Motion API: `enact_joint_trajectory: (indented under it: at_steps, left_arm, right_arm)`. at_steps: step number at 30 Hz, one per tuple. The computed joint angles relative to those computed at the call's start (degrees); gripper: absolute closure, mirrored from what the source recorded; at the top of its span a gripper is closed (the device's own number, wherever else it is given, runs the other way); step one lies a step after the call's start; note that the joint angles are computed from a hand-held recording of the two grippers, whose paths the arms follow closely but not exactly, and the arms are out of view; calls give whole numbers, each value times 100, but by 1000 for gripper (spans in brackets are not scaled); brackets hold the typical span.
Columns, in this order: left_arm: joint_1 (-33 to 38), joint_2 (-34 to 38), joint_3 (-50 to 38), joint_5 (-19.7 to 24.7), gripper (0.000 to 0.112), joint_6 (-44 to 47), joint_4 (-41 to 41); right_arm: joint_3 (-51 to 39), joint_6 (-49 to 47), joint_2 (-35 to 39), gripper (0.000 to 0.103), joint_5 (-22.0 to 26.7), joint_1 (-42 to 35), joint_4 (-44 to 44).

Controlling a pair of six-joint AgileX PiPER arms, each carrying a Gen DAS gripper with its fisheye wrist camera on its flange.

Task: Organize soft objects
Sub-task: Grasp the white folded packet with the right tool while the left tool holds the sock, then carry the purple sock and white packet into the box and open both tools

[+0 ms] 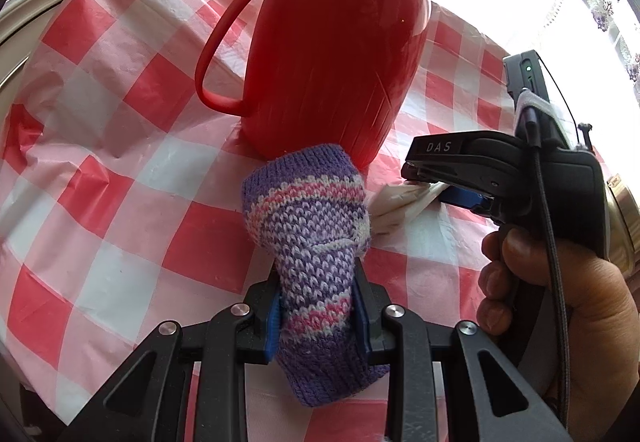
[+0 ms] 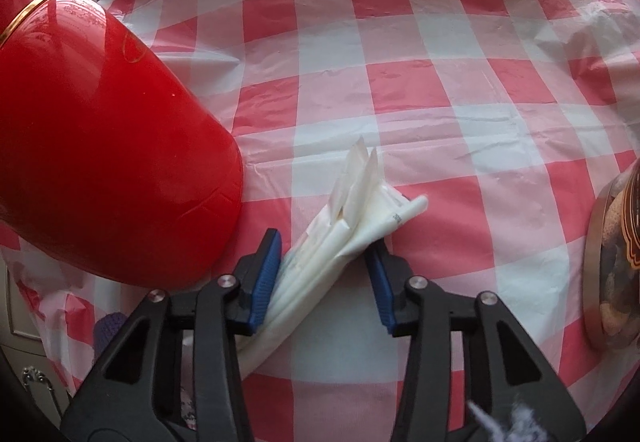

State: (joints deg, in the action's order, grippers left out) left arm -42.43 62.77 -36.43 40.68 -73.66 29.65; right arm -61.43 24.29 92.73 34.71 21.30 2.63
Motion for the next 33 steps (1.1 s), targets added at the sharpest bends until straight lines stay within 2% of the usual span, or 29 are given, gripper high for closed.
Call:
enact_joint_trajectory:
  at_steps: [7, 15, 26, 33]
  left_arm:
    - [-1, 18, 7, -56, 82, -1, 23]
    - [-398, -72, -101, 145, 82, -242, 159]
    - [-1530, -134, -520, 890, 82, -958, 570]
    - [-2262, -95, -869, 1309, 82, -1221, 677]
  right_arm:
    - [241, -349, -501, 64, 180, -78, -16]
    - [667, -705, -1726, 65, 646, -146, -285]
    - [1030, -1169, -3417, 65, 1600, -434, -449]
    - [1157, -1720, -4334, 65, 2284, -895, -376]
